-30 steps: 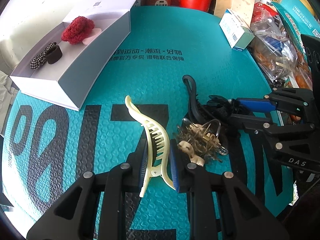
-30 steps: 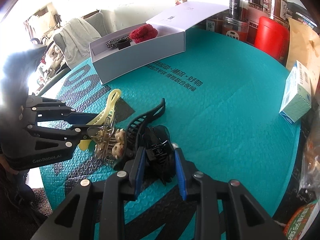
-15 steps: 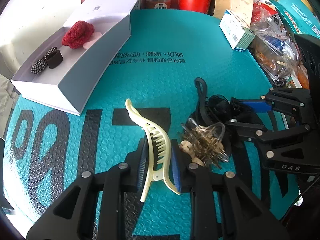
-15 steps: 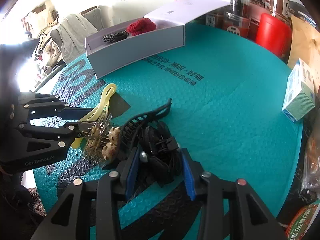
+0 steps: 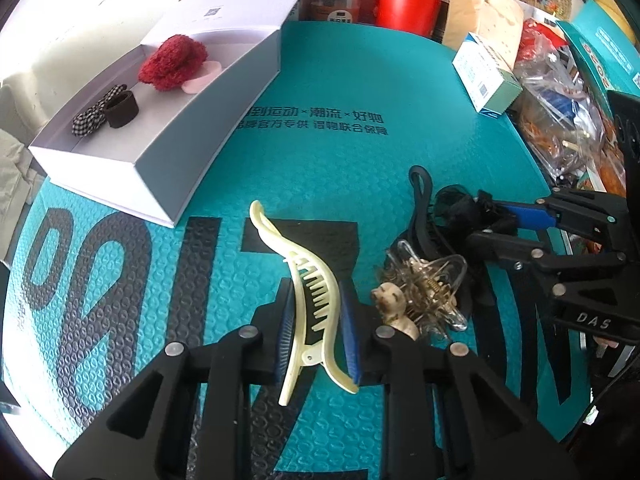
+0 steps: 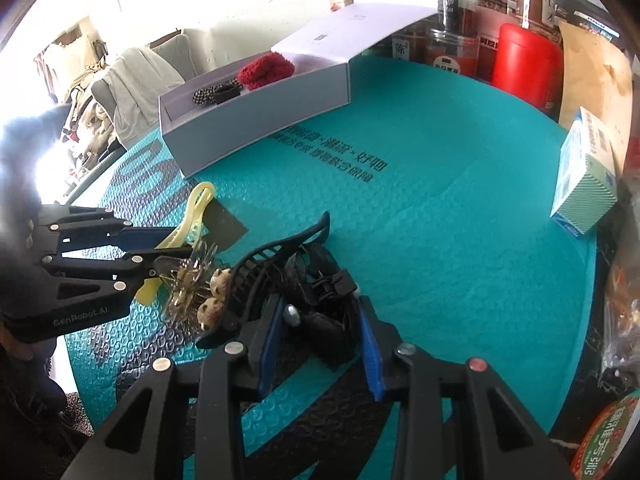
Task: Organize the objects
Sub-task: 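Lift the cream clip with the left tool while the right tool lifts the black clip, then carry both claw clips with both tools over the open white box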
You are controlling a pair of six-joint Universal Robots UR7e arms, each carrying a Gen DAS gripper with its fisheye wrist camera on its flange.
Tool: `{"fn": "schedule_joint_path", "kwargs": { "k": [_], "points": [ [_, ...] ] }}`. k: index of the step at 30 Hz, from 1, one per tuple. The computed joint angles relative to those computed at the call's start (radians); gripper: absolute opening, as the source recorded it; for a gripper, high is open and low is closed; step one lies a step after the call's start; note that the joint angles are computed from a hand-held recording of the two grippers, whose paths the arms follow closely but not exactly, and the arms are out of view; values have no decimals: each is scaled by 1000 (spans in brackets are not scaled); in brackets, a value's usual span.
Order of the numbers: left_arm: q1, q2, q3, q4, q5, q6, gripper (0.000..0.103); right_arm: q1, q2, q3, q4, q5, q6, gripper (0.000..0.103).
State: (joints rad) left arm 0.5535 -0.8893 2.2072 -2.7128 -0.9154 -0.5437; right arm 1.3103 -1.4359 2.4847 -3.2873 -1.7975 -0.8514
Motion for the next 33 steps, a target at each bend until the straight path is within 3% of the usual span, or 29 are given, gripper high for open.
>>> {"fn": "schedule_joint_path", "kwargs": {
  "k": [11, 23, 33],
  "points": [
    [-35, -82, 26, 64, 57, -60, 21, 80, -13, -9, 37, 25, -31, 35],
    [-69, -222, 55, 240, 158, -175, 21, 184, 25, -30, 81, 36, -54, 35],
    [-53, -295, 47, 306, 205, -184, 21, 269, 67, -74, 102, 28, -62, 35]
  ]
}}
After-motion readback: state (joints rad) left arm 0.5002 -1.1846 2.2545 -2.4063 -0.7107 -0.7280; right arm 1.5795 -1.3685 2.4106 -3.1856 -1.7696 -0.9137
